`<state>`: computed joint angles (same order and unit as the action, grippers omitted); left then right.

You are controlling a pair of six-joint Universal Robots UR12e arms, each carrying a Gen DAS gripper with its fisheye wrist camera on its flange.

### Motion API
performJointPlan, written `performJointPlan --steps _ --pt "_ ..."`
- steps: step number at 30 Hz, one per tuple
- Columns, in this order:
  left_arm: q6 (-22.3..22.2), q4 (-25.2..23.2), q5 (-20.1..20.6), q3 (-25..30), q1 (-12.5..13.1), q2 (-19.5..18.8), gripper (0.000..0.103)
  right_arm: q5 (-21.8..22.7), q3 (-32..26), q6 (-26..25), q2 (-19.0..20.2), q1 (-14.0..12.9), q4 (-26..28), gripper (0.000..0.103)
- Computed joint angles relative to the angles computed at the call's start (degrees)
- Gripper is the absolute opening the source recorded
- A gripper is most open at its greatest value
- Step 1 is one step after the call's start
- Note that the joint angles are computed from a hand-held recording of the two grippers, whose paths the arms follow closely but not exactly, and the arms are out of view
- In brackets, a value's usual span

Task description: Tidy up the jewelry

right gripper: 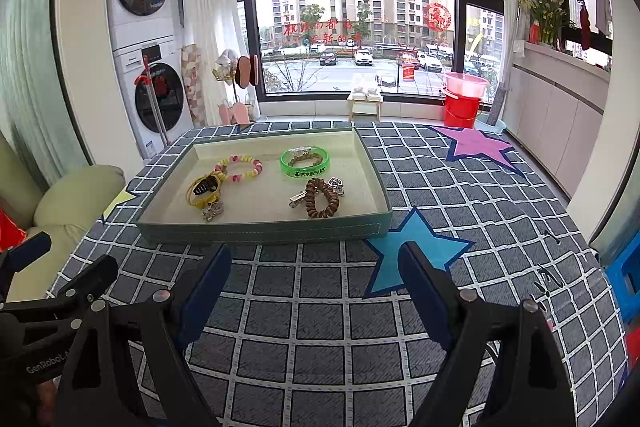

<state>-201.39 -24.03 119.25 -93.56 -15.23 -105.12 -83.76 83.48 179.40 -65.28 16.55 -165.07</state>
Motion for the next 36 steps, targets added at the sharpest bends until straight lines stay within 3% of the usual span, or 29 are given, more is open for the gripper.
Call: performJointPlan --steps 36 --pt "0.37 0.1 -0.5 -0.19 0.18 0.22 0.103 0.33 0.16 -0.2 -0.1 -0.02 0.18 0.088"
